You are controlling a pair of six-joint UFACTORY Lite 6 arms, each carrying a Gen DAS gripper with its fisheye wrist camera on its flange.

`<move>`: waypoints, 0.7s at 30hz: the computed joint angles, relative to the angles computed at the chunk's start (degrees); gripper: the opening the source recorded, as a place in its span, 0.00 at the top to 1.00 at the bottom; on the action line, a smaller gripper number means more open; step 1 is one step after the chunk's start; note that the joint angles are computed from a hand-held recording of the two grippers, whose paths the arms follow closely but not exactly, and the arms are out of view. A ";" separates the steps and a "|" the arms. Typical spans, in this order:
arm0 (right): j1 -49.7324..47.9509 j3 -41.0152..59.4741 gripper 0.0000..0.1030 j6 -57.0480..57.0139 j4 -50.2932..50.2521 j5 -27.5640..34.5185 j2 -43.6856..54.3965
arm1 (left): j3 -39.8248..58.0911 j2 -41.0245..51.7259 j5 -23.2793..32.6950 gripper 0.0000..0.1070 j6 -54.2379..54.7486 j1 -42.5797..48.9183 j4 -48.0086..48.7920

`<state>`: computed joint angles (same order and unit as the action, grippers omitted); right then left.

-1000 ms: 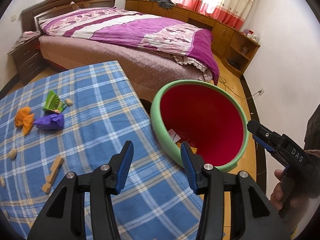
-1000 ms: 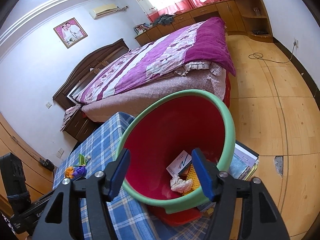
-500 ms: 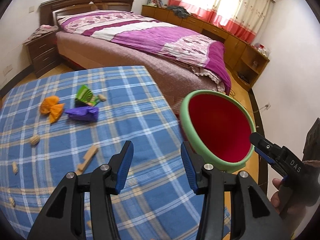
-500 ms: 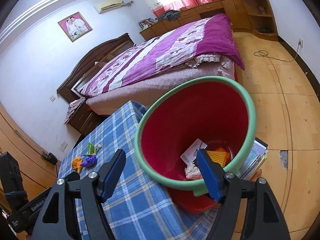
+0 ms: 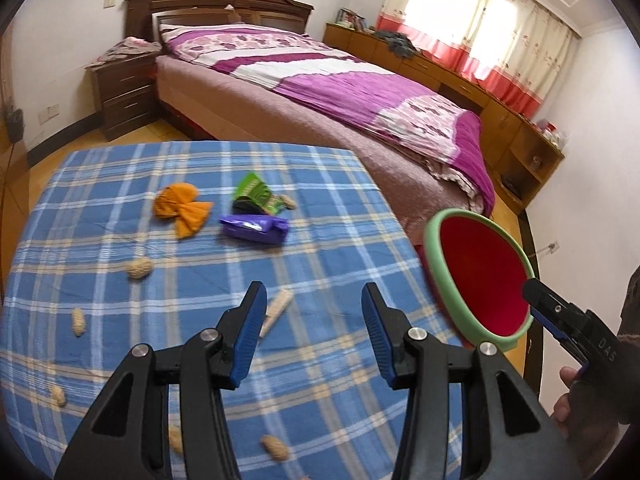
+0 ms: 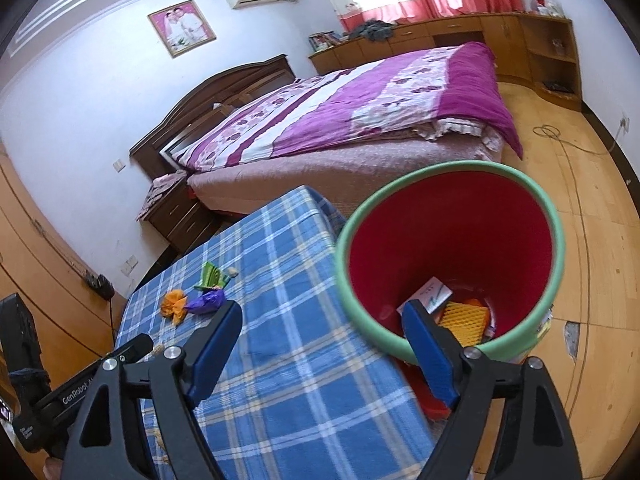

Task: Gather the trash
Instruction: 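Move both open tools back over the table toward the remaining items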

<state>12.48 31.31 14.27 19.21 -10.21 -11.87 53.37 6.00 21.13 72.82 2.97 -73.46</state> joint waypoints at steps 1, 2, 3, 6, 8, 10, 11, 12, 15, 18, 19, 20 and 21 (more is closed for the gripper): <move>0.91 0.79 0.15 -3.60 3.87 -0.14 0.76 | 0.43 0.37 0.24 0.54 0.31 0.81 0.02; 1.82 1.75 0.14 -6.14 6.63 -0.31 1.65 | 0.96 0.92 0.57 0.54 0.88 1.85 -0.10; 2.85 2.93 0.13 -8.85 9.65 -0.62 2.89 | 1.89 1.73 1.12 0.54 1.35 3.14 -0.02; 5.50 7.00 0.13 -14.71 16.13 -1.19 7.07 | 4.38 3.82 1.65 0.54 1.49 5.34 0.81; 6.74 9.48 0.13 -17.89 19.44 -1.35 9.50 | 6.56 5.72 2.01 0.54 1.22 6.74 1.79; 8.03 12.24 0.13 -20.82 22.40 -1.71 12.30 | 9.20 7.95 2.12 0.54 0.83 8.18 3.00; 8.65 13.74 0.13 -22.46 24.00 -1.85 13.78 | 10.09 8.68 2.14 0.54 0.57 8.57 3.51; 9.20 15.14 0.13 -23.93 25.46 -1.95 15.16 | 11.73 10.03 2.10 0.54 0.40 9.20 4.08; 10.22 18.28 0.13 -24.28 25.78 -2.18 18.56 | 15.04 12.94 1.37 0.54 0.69 10.44 4.53; 10.74 21.83 0.13 -24.74 25.82 -2.20 22.26 | 19.12 16.58 0.78 0.53 -0.47 11.21 5.91; 10.69 22.87 0.13 -25.06 25.96 -2.03 23.25 | 20.36 17.66 0.60 0.53 -1.20 11.38 6.66; 10.60 23.72 0.13 -25.09 25.82 -1.86 24.06 | 22.17 19.25 0.45 0.53 -2.09 11.59 7.60; 10.50 24.92 0.13 -24.70 25.30 -1.82 25.34 | 24.06 20.92 0.25 0.53 -2.98 11.74 8.57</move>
<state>22.98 56.24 -10.43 44.51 -12.03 13.47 77.44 26.91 21.37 69.84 14.71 -64.88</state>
